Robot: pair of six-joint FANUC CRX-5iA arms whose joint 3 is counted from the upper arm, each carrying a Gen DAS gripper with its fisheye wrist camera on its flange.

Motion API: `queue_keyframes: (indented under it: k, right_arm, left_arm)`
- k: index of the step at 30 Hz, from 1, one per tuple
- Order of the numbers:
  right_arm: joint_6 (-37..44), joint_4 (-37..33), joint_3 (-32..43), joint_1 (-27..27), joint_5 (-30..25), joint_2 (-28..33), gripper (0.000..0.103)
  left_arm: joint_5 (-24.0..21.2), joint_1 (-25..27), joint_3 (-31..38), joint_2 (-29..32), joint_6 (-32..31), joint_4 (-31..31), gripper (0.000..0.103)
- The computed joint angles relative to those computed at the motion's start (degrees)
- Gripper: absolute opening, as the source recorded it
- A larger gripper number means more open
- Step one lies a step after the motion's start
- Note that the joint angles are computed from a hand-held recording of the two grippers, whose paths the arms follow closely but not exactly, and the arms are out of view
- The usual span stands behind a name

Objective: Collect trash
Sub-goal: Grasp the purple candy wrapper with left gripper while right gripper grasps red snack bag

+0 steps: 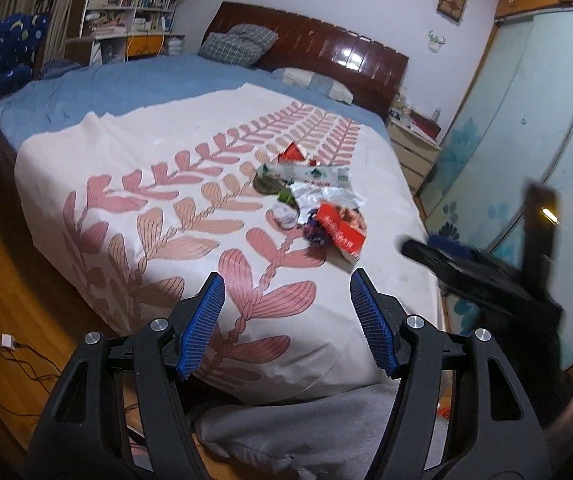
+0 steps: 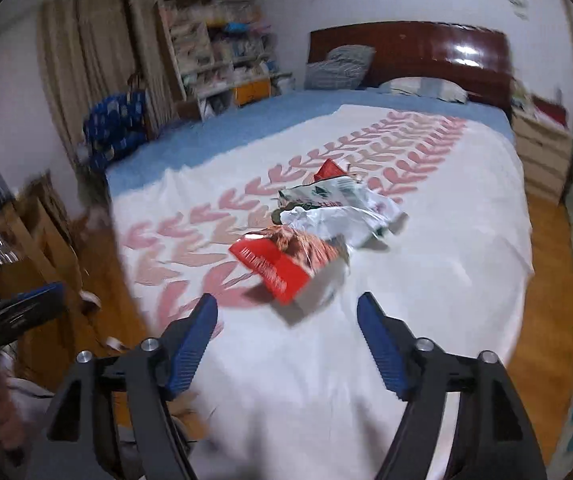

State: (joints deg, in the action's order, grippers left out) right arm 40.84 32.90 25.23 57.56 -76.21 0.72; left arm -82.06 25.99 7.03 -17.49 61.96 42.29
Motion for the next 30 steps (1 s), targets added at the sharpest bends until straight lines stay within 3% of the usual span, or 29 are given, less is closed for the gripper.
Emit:
queue_keyframes:
  k: [4, 6, 7, 9, 10, 12, 14, 19, 23, 26, 30]
  right_arm:
    - [7.6, 0.1, 9.1, -4.1, -2.4, 10.5, 0.079]
    - [8.2, -4.7, 14.0, -6.8, -3.8, 14.2, 0.079]
    - [7.4, -8.0, 15.8, -8.3, -4.5, 15.2, 0.078]
    - [5.1, -12.8, 16.1, -10.8, -4.6, 15.5, 0.059]
    - [4.0, -14.6, 14.9, -11.6, -3.4, 14.7, 0.050]
    - [2.5, -15.6, 10.2, -12.3, 1.2, 11.7, 0.044]
    - [1.8, -15.8, 6.4, -12.4, 4.3, 9.1, 0.021]
    - [-2.1, -13.6, -1.2, -11.6, 9.5, 2.9, 0.006]
    - [-3.7, -13.0, -5.1, -11.0, 11.5, -2.1, 0.004]
    - [-6.4, -11.7, -8.1, -9.9, 13.2, -6.2, 0.003]
    - [-9.3, -10.0, -11.8, -7.5, 14.2, -11.2, 0.003]
  left_arm:
    - [-0.3, 1.0, -0.9, 0.7, 0.3, 0.8, 0.066]
    - [-0.9, 1.9, -1.4, 1.6, 1.3, 2.4, 0.066]
    - [-1.0, 2.3, -1.5, 1.8, 1.6, 2.9, 0.066]
    - [-0.6, 2.5, -1.5, 2.1, 1.7, 2.7, 0.066]
    - [-0.5, 2.4, -1.5, 2.2, 1.9, 2.4, 0.066]
    - [-0.4, 2.2, -1.4, 2.6, 2.4, 2.3, 0.066]
    - [-0.1, 1.9, -1.4, 2.9, 2.8, 2.5, 0.066]
    - [1.3, -0.8, -0.3, 4.1, 3.4, 1.6, 0.066]
    - [3.0, -5.0, 2.5, 7.1, 4.5, 0.7, 0.066]
    - [4.8, -8.9, 5.6, 10.7, 5.3, -0.3, 0.078]
    - [4.9, -13.9, 11.9, 18.0, 8.8, -2.3, 0.078]
